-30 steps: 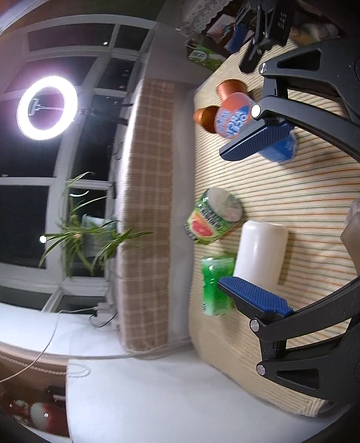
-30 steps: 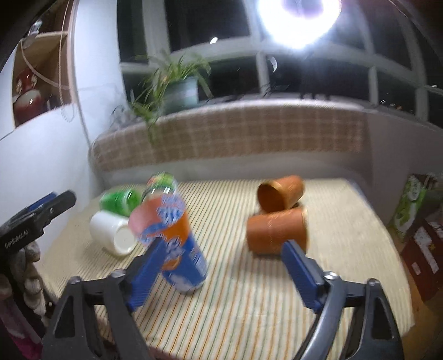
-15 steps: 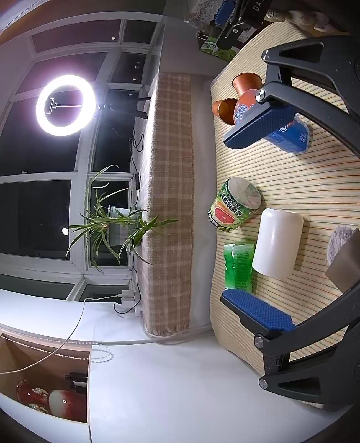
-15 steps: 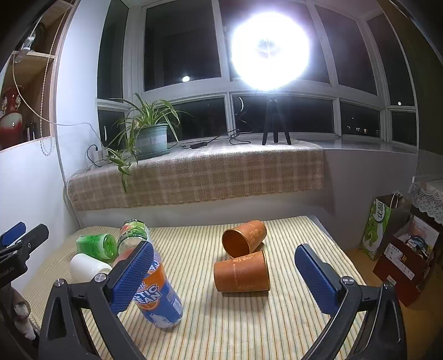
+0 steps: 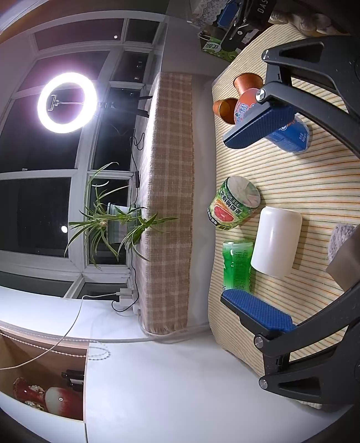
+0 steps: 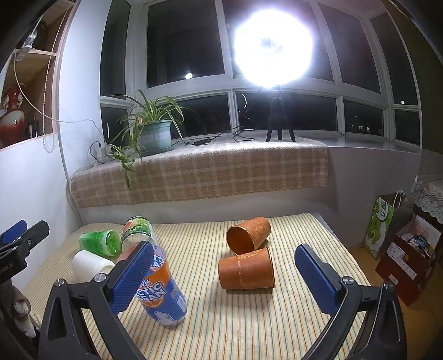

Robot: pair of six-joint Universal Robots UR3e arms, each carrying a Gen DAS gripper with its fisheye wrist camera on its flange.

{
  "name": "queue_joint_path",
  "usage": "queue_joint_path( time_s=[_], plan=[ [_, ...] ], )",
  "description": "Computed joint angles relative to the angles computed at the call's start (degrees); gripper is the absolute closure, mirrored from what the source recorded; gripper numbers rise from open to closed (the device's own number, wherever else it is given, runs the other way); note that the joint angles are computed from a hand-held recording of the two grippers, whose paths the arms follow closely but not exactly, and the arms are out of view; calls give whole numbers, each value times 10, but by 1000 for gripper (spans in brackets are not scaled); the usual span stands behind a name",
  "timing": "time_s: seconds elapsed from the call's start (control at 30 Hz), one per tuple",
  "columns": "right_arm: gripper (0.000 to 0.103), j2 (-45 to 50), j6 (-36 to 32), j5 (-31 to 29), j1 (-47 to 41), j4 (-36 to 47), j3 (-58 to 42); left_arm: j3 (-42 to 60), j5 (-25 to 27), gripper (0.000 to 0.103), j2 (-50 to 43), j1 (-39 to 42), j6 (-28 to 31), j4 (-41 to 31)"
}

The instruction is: Flip cup upright

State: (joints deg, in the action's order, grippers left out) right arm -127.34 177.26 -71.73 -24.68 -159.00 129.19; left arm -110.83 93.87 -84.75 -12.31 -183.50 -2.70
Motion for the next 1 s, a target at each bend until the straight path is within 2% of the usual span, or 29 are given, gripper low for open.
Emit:
queue_joint_path(
  time_s=[1.0],
  plan=[
    [0, 9, -4, 5, 2, 2, -1, -3, -1, 0, 2, 3, -2, -3]
  ],
)
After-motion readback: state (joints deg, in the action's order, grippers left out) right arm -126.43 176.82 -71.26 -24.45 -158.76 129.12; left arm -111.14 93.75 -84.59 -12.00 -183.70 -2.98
